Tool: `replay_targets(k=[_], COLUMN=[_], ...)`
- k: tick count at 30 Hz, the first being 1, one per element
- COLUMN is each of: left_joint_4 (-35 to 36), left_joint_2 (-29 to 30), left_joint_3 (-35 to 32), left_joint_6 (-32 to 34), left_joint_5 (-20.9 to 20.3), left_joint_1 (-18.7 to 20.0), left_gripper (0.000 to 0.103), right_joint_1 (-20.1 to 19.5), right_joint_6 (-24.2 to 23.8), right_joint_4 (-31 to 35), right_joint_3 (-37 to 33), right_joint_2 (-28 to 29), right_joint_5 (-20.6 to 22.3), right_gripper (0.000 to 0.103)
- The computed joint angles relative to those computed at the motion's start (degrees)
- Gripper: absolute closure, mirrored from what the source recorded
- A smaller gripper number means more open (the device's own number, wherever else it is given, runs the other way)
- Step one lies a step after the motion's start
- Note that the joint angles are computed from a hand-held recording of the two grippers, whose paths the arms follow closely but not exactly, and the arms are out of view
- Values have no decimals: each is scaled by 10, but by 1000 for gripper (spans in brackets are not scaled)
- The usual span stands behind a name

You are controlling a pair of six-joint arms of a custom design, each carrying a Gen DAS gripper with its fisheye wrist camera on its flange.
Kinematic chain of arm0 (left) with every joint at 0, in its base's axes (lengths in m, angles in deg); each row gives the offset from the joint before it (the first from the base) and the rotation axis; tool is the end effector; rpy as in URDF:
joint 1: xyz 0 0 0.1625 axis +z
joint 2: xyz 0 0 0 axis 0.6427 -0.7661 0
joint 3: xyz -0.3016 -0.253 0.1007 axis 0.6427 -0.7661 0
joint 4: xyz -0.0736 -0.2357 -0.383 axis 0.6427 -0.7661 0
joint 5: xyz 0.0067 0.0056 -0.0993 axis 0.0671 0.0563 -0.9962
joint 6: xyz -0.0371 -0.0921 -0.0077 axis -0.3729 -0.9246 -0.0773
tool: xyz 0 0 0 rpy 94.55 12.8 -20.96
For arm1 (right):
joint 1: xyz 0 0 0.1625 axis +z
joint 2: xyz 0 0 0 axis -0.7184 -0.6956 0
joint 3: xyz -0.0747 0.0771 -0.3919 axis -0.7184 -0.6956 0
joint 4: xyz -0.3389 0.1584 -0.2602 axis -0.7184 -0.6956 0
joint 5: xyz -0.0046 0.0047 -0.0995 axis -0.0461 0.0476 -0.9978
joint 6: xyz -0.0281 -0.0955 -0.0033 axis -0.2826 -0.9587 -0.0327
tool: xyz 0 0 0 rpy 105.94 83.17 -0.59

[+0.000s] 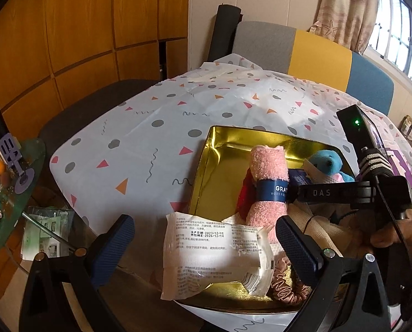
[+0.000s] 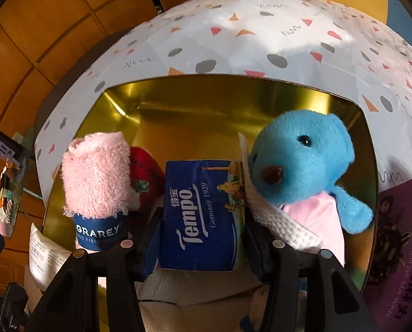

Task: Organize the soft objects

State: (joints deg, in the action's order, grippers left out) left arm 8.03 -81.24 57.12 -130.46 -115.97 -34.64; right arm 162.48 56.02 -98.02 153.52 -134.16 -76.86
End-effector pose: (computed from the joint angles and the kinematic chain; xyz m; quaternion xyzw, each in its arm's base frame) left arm -0.2278 -0.2141 0.1890 -0.2030 0.7323 -0.4733 0.4455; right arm 0.3338 -0.4326 0.0434 0.4310 -0.8887 -0.0620 0.1438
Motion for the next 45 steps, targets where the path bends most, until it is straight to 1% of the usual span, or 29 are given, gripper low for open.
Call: replay_targets(k=[3, 4, 6, 12, 21, 27, 30, 33, 36, 38, 40, 45], left_joint_4=[3, 3, 1, 5, 11, 24, 20, 18, 12, 9, 1, -27], left_joint_2=[9, 9, 10, 22, 48, 86, 104, 125, 145, 161, 172, 190], left_joint_3=[-6, -7, -7, -16, -34, -58, -70, -82, -94, -104, -110, -118], left_joint_6=[4, 3, 4, 5, 6, 5, 11, 18, 20, 23, 27, 43], left_joint_5=[-2, -1, 1, 2, 7, 13, 23, 32, 48, 61, 72, 95], left_joint_1=[4, 3, 2, -2, -9, -7, -4, -1, 0, 2, 4, 7], left_gripper=[0, 0, 0, 0, 0, 0, 0, 0, 0, 0, 0, 0], right_joint_1=[-1, -1, -3, -7, -14, -20, -29, -43, -53, -56, -56, -64], right_joint_6=[0, 1, 0, -7, -35, -66, -79, -90, -101, -105, -116, -108], right_joint_4=[3, 3, -5, -11, -34, -60, -62, -68, -96, -148, -199, -255], right_joint_3=[4, 3, 11, 25, 54, 91, 113, 137, 162, 185, 207, 235], right_joint_2=[-7, -9, -20, -48, -102, -170, -218, -268, -314, -339, -356, -375], right_joint_5=[3, 5, 13, 28, 32, 42, 50, 46, 32, 10, -8, -22], right_gripper=[48, 45, 42, 42, 42, 42, 42, 42, 42, 42, 42, 42])
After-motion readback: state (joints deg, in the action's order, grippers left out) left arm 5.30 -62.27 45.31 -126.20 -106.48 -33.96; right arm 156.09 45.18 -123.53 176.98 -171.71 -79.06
